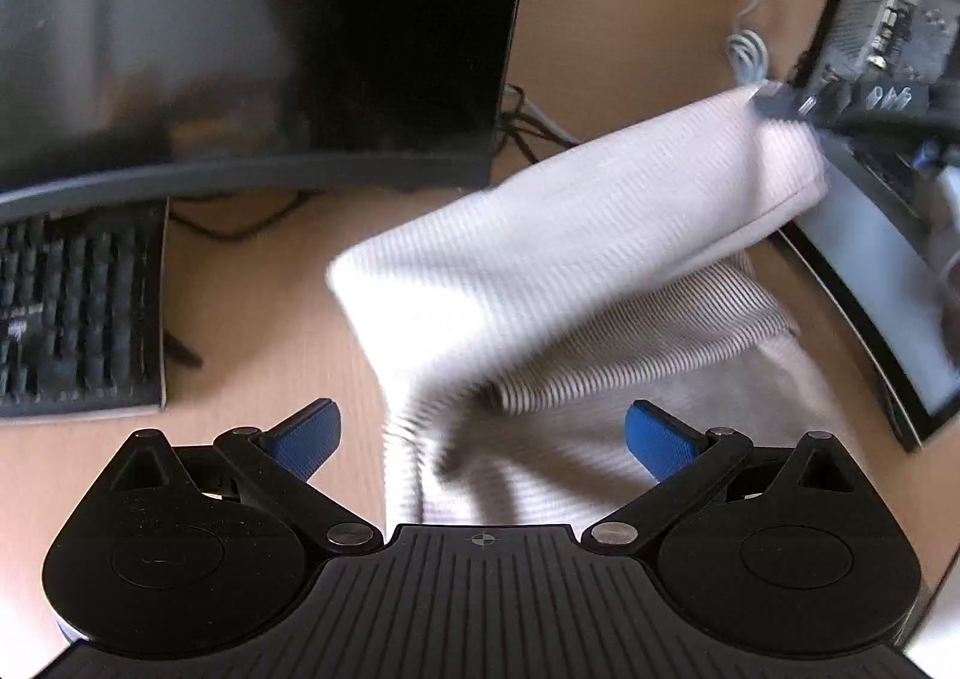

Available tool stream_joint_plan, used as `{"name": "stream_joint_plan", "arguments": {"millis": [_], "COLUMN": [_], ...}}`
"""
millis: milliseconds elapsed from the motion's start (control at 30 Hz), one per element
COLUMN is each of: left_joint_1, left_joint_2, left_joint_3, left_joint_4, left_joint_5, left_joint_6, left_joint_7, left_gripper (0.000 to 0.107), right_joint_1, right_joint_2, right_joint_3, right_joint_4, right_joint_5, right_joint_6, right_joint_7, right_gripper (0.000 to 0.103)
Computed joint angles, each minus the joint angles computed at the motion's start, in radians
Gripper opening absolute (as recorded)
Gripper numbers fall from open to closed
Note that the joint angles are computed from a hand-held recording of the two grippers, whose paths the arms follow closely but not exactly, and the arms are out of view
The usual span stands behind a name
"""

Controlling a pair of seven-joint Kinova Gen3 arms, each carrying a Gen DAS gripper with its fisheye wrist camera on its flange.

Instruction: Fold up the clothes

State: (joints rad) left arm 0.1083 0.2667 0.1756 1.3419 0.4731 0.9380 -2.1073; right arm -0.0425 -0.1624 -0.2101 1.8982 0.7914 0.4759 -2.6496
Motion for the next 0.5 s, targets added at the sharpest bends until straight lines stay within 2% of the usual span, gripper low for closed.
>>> {"name": "stream_joint_plan", "arguments": {"millis": [67, 100, 167, 233, 333, 433, 500], "left_joint_1": [-0.074, -0.098, -0.089, -0.026, 0.04, 0.067, 0.05], "left_joint_2": [0.023, 0.036, 0.048, 0.046, 0.04, 0.039, 0.056], "left_joint_3": [0.073, 0.093, 0.085, 0.037, 0.017, 0.011, 0.018], "left_joint_4": [-0.025, -0.039, -0.043, -0.035, -0.01, -0.001, -0.024], "left_joint_5": [0.081, 0.122, 0.154, 0.129, 0.041, -0.012, 0.005], "left_joint_6": [0.059, 0.095, 0.129, 0.12, 0.052, -0.004, 0.006], "left_joint_7": [-0.036, -0.054, -0.09, -0.097, -0.071, -0.047, -0.036], "left_gripper": [0.103, 0.103, 0.103, 0.103, 0.103, 0.103, 0.103], "right_joint_1": [0.025, 0.011, -0.007, -0.025, -0.062, -0.079, -0.085], "right_joint_2": [0.01, 0.019, 0.037, 0.059, 0.097, 0.116, 0.111], "right_joint_3": [-0.027, -0.012, 0.012, 0.02, 0.048, 0.099, 0.11], "right_joint_4": [0.001, 0.008, 0.02, 0.034, 0.05, 0.067, 0.087], "right_joint_5": [0.061, 0.067, 0.049, 0.047, 0.02, -0.084, -0.099], "right_joint_6": [0.034, 0.046, 0.071, 0.116, 0.179, 0.182, 0.173], "right_joint_7": [-0.016, -0.024, -0.012, -0.028, -0.024, 0.027, 0.016], "right_gripper": [0.004, 0.004, 0.004, 0.004, 0.004, 0.005, 0.008]}}
